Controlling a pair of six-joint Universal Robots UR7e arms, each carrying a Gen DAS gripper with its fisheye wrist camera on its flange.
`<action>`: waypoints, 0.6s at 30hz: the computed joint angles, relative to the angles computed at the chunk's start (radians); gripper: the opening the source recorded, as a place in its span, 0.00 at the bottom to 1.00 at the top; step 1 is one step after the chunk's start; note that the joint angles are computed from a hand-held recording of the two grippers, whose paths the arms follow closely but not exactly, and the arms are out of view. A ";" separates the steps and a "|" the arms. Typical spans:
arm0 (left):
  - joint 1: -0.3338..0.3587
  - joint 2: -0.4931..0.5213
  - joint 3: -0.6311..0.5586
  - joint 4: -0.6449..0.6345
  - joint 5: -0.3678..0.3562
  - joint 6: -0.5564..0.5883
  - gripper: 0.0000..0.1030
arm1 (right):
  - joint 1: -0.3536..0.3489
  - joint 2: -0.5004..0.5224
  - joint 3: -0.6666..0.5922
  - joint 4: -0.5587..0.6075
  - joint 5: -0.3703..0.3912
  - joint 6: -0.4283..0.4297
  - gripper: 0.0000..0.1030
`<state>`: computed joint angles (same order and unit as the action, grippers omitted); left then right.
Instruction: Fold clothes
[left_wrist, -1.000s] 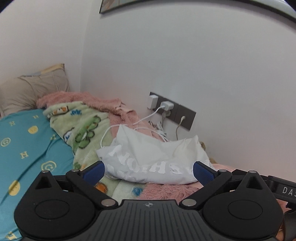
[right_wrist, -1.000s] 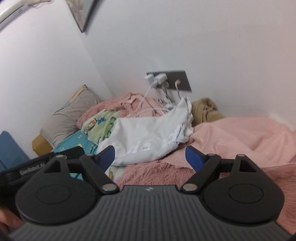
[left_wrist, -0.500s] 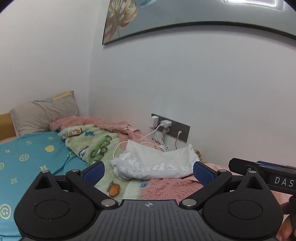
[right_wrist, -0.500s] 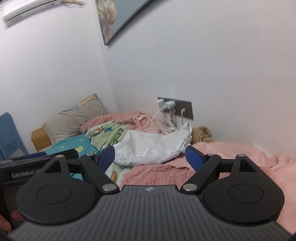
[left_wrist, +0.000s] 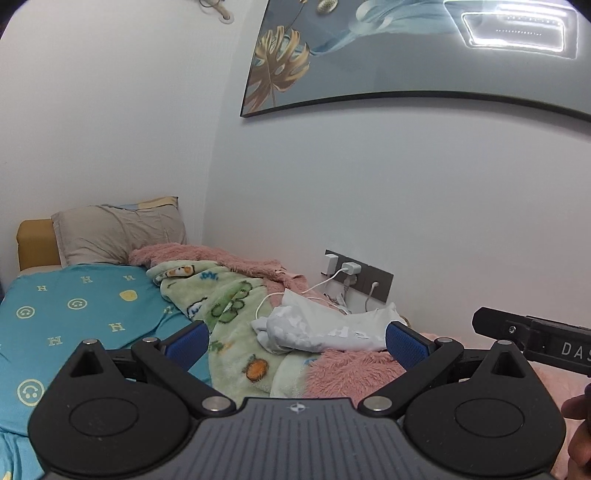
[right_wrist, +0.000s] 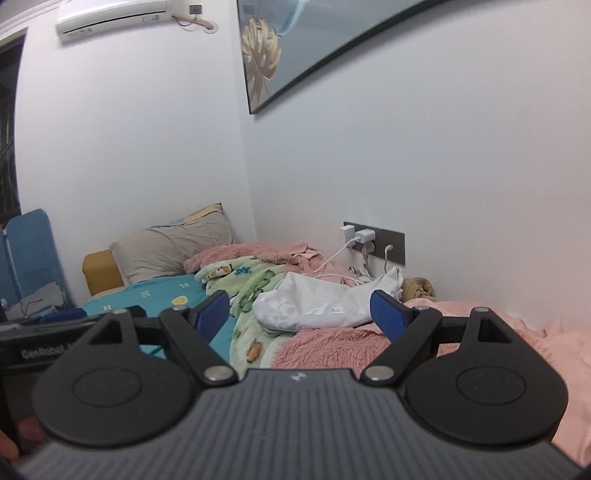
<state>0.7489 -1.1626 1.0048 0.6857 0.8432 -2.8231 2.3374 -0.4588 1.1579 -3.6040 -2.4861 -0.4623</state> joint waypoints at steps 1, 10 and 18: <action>-0.002 -0.009 0.011 -0.008 -0.003 0.007 1.00 | 0.001 0.002 0.002 -0.008 0.001 -0.005 0.83; -0.010 -0.035 0.054 -0.027 0.006 0.030 1.00 | -0.002 0.007 0.018 -0.051 -0.023 -0.048 0.83; -0.021 -0.030 0.064 -0.019 -0.009 0.028 1.00 | -0.001 0.011 0.018 -0.054 -0.023 -0.052 0.82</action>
